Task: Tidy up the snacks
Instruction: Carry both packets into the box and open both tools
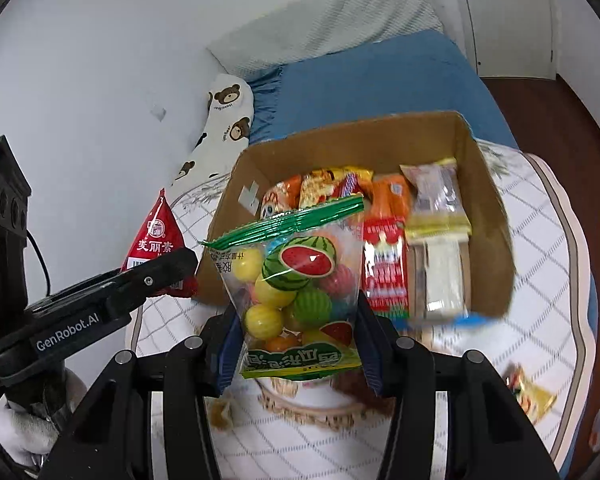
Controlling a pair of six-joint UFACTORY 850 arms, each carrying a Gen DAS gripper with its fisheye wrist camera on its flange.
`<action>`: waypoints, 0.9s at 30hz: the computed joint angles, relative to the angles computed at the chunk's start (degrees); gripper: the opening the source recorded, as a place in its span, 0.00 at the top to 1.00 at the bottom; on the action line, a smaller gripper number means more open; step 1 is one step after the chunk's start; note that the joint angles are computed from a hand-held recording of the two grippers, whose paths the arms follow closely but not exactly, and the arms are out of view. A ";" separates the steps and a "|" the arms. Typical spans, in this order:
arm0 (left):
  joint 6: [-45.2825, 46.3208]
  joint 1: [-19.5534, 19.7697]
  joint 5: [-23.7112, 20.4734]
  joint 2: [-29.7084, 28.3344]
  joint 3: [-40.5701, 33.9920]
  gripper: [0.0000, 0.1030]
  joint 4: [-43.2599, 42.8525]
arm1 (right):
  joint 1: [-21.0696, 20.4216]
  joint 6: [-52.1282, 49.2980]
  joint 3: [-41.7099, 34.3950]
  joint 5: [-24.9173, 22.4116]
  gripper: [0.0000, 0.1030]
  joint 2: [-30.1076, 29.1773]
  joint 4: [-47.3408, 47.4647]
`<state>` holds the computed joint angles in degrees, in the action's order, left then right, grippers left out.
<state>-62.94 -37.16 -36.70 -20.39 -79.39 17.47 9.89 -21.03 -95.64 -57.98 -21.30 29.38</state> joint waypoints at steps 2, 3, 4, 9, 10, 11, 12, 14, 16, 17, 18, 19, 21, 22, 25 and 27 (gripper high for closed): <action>1.68 1.14 -0.84 -1.32 -0.78 0.70 -0.73 | 1.00 1.37 -2.88 -0.13 0.49 -2.95 -1.61; 2.27 1.61 -1.03 -1.88 -0.83 0.70 -1.22 | 1.16 1.56 -3.18 -0.32 0.49 -3.45 -1.87; 4.35 2.48 -1.34 -2.99 -1.39 0.70 -3.02 | 1.57 2.22 -4.25 -0.66 0.49 -4.87 -2.44; 15.45 6.11 -1.40 -8.09 -2.81 0.70 -13.73 | 2.94 3.75 -7.20 -1.18 0.49 -9.78 -4.69; 17.32 6.79 -1.52 -8.89 -2.98 0.70 -16.13 | 3.14 3.84 -7.89 -1.51 0.49 -11.06 -5.09; 19.63 7.52 -2.31 -10.14 -3.63 0.70 -18.19 | 3.30 4.12 -8.34 -1.76 0.49 -11.92 -5.44; 21.29 8.06 -3.19 -11.11 -4.20 0.70 -19.88 | 3.49 4.46 -8.88 -2.05 0.49 -12.85 -5.69; 24.04 9.28 -4.55 -12.85 -5.01 0.70 -23.42 | 3.86 4.89 -10.05 -3.22 0.49 -14.81 -5.84; 25.17 9.94 -5.99 -13.95 -5.50 0.69 -25.37 | 4.19 5.10 -10.91 -3.96 0.49 -16.20 -6.17; 25.94 10.30 -6.18 -14.29 -5.42 0.69 -26.38 | 4.37 5.04 -11.18 -4.25 0.49 -16.69 -6.23; 26.20 10.54 -6.54 -14.61 -5.40 0.69 -26.73 | 4.47 5.04 -11.55 -4.63 0.49 -17.23 -6.20; 26.52 10.75 -6.66 -14.85 -5.32 0.69 -27.10 | 4.52 4.95 -12.23 -5.55 0.49 -18.05 -5.96; 27.50 11.12 -6.97 -15.07 -5.06 0.69 -28.32 | 4.54 5.56 -13.61 -7.64 0.48 -19.49 -5.94; 27.54 11.25 -7.64 -15.26 -5.20 0.69 -28.54 | 4.67 6.99 -15.05 -9.52 0.43 -20.81 -6.84; 29.64 11.45 -8.38 -16.04 -5.58 0.64 -30.62 | 5.09 8.88 -17.17 -11.95 0.16 -22.70 -9.63; 30.26 11.33 -7.83 -16.11 -5.50 0.57 -30.71 | 5.31 9.52 -17.62 -12.06 0.15 -22.94 -11.39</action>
<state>-32.68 -25.83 -44.53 -36.50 -84.89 -13.24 15.20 -11.51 -113.26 -70.03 -44.25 17.99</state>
